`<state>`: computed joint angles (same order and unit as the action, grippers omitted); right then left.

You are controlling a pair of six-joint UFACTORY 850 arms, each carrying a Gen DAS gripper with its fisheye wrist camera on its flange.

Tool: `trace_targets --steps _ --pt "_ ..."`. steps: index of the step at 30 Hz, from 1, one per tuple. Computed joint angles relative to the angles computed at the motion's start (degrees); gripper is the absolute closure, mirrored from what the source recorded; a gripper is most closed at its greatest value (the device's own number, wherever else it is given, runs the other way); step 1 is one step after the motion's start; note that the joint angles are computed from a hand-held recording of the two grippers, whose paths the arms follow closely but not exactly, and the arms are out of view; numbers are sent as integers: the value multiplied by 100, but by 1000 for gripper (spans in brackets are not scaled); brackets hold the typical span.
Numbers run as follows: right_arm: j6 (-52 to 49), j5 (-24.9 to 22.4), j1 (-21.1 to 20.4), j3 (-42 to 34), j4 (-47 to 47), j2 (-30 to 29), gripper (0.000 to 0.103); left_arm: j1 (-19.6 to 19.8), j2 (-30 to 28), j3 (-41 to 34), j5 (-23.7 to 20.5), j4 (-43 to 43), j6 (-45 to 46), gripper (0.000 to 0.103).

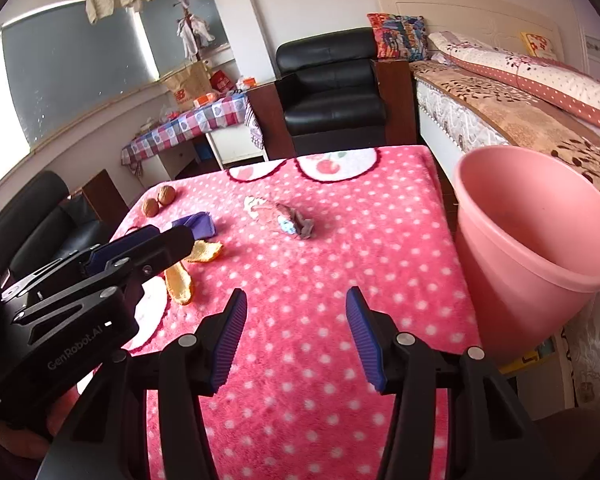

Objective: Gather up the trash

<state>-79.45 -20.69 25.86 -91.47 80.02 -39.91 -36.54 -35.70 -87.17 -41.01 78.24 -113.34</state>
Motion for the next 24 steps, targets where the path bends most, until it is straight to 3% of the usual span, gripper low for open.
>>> trace_targets --steps 11,24 --pt "768 176 227 -335 -930 -251 52 12 318 603 -267 135 -562 65" --pt "640 90 133 -324 -555 -281 51 15 297 764 -10 186 -838 66"
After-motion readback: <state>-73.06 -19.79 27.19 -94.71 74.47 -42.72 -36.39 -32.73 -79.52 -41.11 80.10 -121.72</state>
